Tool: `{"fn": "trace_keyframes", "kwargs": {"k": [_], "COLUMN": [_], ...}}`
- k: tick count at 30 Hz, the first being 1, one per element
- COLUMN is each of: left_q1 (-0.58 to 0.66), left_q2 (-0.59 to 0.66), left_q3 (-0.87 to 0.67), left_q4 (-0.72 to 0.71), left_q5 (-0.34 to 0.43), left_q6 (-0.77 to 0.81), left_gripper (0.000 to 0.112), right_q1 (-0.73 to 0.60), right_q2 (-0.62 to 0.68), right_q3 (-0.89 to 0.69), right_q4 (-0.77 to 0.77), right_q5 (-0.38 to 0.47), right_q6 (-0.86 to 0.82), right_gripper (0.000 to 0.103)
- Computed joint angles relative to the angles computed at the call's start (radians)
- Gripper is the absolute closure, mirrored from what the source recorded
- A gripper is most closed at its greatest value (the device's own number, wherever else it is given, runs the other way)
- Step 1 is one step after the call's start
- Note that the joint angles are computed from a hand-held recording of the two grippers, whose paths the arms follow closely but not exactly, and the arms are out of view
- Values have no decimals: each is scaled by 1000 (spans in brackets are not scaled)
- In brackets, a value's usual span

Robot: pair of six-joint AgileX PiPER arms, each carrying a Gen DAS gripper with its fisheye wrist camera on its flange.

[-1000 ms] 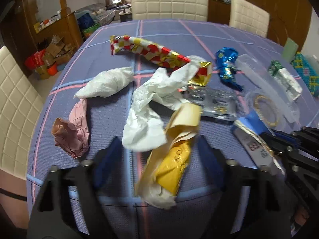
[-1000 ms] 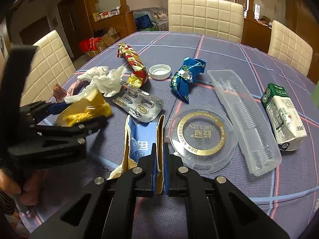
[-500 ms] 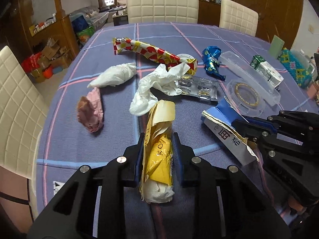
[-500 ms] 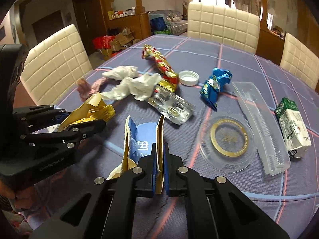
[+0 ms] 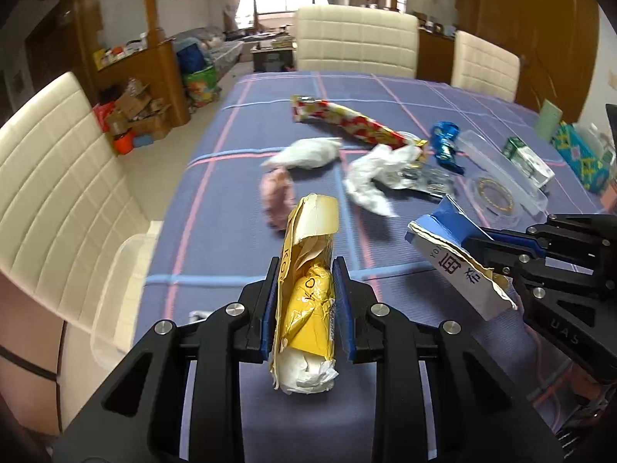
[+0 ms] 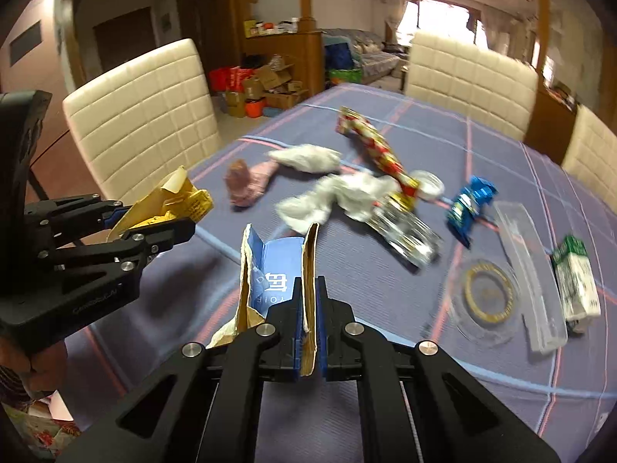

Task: Collect trash
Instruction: 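Carry both items to the clear plastic bin and open both tools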

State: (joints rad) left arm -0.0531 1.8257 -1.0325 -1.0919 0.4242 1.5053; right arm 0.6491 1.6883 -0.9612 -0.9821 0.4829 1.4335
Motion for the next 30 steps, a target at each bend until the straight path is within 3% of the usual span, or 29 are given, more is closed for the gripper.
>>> {"fn": "trace_keyframes", "kwargs": {"k": [4,9,18,23,28,29,30], "left_q1": [62,137,227,244,251,250,250], "left_q2": [-12,13,111,174,250,261,277], "left_q3": [11,-23,-157,-248,-358,-374,-393], "left_q4": [-55,-62,23,93,205,222,233], "left_q5": [-3,-2,-29,-57,-37,-32,-32], "left_q6": [70,74,-54,-137,-254,-270,-283], "left_gripper": [84,84,82,82,82,78,62], "right_q1": [34,35,29,31,17,12,10], "right_q2": [54,169,402,525,616,630,640], "right_q3": [-97,-282,-659,-871,-1024,-1049,-1068], "right_q4": [34,191,454,482,515,525,530], "right_q5": [22,29,103,180,255,267,277], "right_q6": [-92,-321,-695,-781,-825,-835,-841], "right_gripper": [97,97,97,97,97,97,97]}}
